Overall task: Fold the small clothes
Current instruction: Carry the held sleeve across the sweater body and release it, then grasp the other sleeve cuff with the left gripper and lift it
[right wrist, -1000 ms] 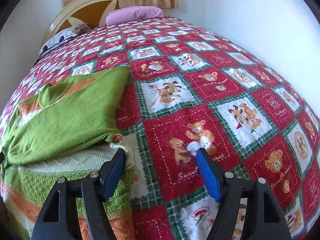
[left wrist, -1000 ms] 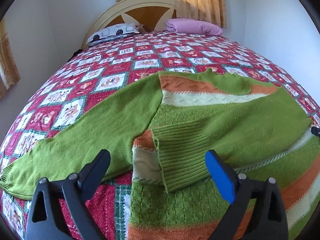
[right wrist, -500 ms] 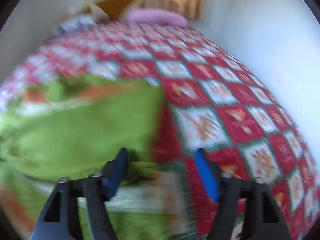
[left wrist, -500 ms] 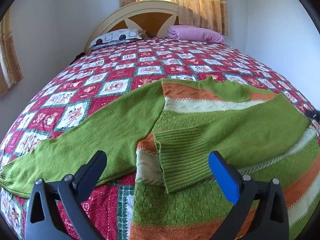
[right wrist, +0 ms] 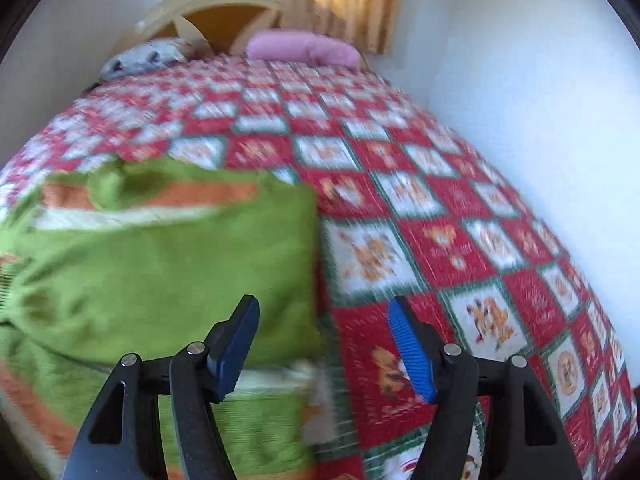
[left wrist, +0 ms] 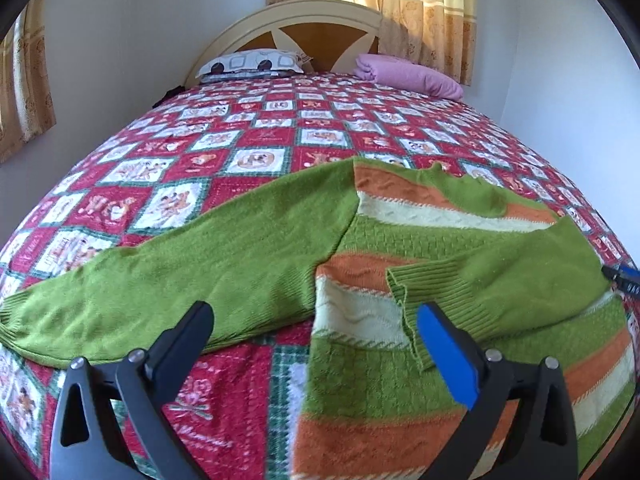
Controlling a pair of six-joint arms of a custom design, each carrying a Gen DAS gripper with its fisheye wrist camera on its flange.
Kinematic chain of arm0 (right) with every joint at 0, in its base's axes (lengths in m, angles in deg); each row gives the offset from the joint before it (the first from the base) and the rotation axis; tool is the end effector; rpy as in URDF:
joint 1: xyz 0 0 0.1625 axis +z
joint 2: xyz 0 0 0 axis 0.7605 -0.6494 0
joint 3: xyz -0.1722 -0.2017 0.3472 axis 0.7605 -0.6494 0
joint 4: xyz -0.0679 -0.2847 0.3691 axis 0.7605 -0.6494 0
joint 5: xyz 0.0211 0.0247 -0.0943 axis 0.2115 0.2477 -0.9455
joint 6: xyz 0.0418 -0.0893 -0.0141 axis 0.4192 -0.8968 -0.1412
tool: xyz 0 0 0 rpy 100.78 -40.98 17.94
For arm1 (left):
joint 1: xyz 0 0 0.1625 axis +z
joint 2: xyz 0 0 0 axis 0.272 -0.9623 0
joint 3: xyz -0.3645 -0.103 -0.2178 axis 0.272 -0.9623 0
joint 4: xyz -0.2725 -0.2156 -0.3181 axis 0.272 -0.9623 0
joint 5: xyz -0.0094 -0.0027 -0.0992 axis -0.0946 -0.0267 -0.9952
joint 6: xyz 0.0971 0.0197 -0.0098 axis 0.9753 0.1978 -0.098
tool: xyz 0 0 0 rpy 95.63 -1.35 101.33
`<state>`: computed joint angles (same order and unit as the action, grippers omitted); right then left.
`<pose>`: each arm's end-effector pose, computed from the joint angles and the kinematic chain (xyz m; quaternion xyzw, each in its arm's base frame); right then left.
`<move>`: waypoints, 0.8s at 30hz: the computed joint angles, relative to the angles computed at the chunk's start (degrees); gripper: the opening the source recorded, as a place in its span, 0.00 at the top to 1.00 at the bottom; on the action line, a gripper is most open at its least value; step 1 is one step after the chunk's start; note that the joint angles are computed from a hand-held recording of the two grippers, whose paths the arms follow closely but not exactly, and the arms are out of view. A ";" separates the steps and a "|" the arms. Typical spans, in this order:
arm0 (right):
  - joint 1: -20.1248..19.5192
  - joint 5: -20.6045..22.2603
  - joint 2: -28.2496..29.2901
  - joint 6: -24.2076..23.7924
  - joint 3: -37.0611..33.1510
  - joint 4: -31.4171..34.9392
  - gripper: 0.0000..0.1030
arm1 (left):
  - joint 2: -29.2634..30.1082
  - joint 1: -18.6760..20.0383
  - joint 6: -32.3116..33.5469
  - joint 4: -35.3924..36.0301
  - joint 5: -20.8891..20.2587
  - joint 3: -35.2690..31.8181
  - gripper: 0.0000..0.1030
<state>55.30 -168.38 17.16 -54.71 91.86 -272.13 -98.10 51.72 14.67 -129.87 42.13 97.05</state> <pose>0.2381 -0.6893 0.0948 0.1209 -0.8143 0.3499 0.4471 -0.0425 -0.6397 0.2812 0.1346 0.8478 -0.3819 0.3424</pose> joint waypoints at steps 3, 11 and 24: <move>1.41 7.60 -1.19 2.83 1.11 4.86 0.30 | -1.58 -0.61 3.39 -2.67 2.00 1.19 0.00; 1.49 7.75 5.43 3.28 -4.92 20.73 0.30 | -5.03 2.30 11.06 -7.17 9.43 0.37 0.00; 3.65 12.00 9.65 -5.39 -3.85 12.80 0.23 | -12.95 12.24 3.00 -5.18 16.41 -1.50 0.00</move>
